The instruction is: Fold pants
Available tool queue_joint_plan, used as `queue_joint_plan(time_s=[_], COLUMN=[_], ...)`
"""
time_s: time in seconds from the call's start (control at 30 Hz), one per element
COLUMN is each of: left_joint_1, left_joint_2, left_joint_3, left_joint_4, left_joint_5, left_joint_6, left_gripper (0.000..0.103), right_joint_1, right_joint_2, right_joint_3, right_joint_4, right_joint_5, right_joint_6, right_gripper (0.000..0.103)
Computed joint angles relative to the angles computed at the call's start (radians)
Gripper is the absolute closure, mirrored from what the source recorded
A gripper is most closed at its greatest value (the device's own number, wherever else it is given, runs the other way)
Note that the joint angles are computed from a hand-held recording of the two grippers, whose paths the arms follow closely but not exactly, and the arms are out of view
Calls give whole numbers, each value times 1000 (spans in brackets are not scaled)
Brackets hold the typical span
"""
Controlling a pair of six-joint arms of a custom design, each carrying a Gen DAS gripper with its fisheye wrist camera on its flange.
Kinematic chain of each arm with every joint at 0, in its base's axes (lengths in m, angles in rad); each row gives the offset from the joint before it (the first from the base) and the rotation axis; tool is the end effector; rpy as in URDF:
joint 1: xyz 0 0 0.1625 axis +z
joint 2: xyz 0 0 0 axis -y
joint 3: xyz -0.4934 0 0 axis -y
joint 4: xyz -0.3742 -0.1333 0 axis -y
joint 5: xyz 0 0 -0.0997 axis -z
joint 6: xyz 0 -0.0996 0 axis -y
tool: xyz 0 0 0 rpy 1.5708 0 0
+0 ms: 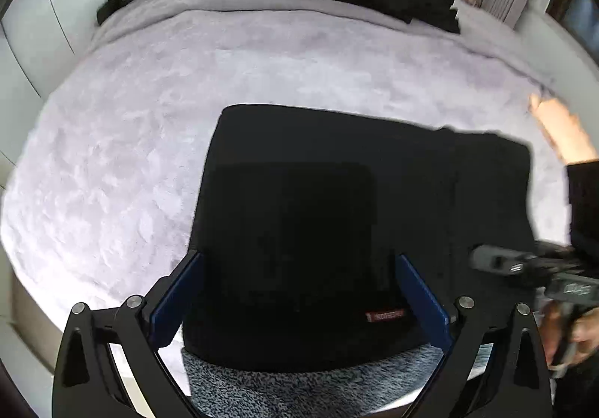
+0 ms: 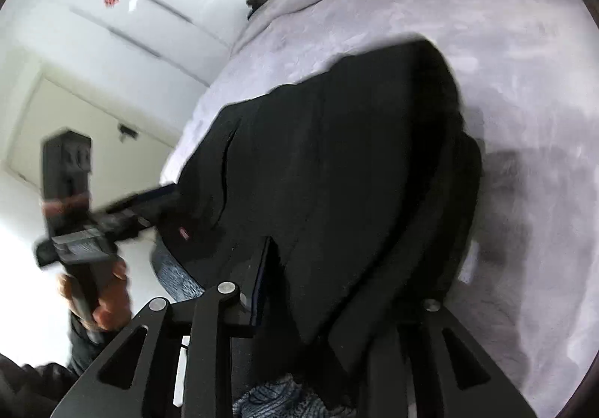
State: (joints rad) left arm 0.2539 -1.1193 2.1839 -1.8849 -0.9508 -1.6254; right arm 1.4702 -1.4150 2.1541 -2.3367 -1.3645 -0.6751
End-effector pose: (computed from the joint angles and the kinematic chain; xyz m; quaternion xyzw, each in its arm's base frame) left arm -0.3530 -0.2891 0.1519 -0.0257 0.8927 -0.2477 0.3755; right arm 0.1072 -0.4685 0.3031 -0.2831 0.9535 -0.0513 0.0903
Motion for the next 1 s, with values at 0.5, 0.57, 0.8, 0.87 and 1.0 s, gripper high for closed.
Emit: queue_joint_plan(time_s=[0.5,0.57,0.8,0.87,1.0], left_joint_1=[-51,-57,-76,-72,-70], left_joint_2=[27,41,45,56,57], left_joint_3=[37,34,58,51,39], left_joint_4=[-94,-74,-95,-83,-59], left_joint_5=[60,67,69,72,61], left_joint_6=[33,33,32,19,3], left_gripper=[2,2,2,2,2], right_joint_1=[165,189,166,197,240], right_joint_2=[-78,-8,121,127,81], right_joint_3=[60,32,-12,11,42], right_joint_4=[-374,-363,-355,-414,-437], right_joint_5=[18,-25,-144,-214,-336], right_joint_6=[-115,-110,-57,-101,-127], right_gripper=[8,7,7,7,7])
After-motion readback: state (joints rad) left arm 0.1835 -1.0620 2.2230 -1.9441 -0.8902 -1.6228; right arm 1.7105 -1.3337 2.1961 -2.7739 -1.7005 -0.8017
